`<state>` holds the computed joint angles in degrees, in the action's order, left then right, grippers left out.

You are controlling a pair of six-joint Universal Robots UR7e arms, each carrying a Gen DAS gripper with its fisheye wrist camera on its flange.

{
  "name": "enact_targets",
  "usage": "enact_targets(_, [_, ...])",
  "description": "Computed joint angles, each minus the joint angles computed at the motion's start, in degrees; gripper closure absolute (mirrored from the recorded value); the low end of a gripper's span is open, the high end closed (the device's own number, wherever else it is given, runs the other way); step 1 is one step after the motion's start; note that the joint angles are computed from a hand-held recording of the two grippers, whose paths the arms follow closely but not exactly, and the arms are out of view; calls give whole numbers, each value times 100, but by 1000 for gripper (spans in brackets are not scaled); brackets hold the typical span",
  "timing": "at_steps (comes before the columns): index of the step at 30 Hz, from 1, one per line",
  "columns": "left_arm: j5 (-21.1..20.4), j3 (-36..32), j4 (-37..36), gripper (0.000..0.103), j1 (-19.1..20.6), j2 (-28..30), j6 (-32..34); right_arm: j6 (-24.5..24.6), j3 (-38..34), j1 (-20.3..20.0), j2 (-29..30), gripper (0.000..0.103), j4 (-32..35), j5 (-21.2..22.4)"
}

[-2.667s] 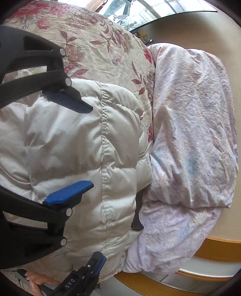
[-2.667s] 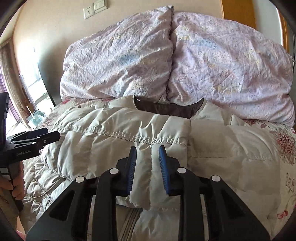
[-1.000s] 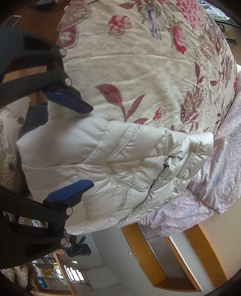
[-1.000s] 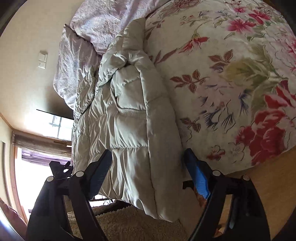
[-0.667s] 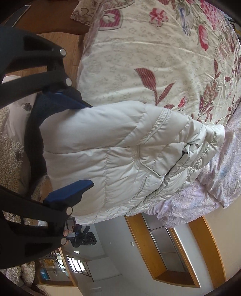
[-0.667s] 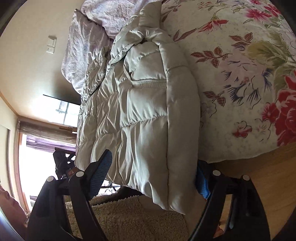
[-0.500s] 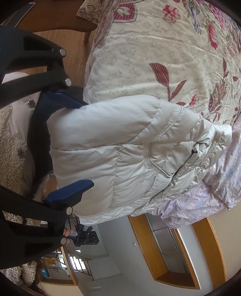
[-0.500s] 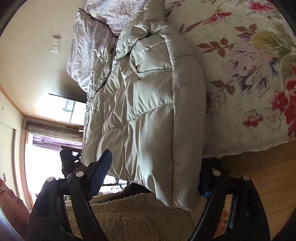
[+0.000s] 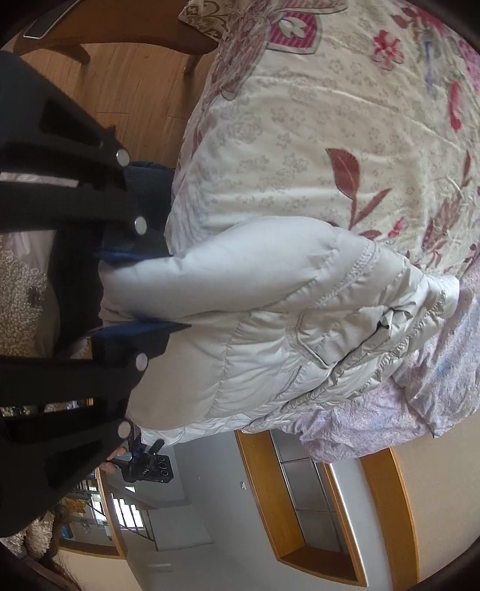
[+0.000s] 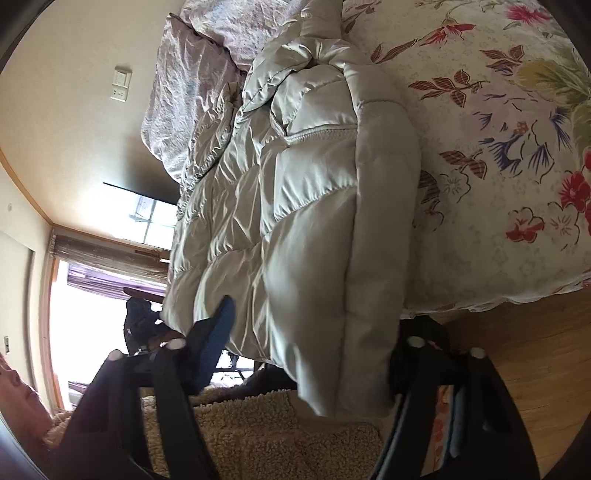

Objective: Fold large clothes

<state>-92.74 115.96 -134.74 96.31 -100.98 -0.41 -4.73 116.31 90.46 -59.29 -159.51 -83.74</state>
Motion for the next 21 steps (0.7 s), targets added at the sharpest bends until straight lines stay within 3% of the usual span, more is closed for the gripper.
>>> enact_targets(3, [340, 63, -115, 87, -305, -177, 90, -76, 33, 62, -53, 73, -97, -16])
enact_targets(9, [629, 7, -505, 88, -722, -327, 106, -204, 84, 317, -108, 81, -574, -121])
enact_targets(16, [691, -103, -1269, 88, -929, -195, -124, -661, 195, 655, 102, 82, -2413, -40])
enact_targets(21, [688, -284, -1972, 88, -1041, 95, -369, -616, -30, 793, 424, 82, -3584, 23])
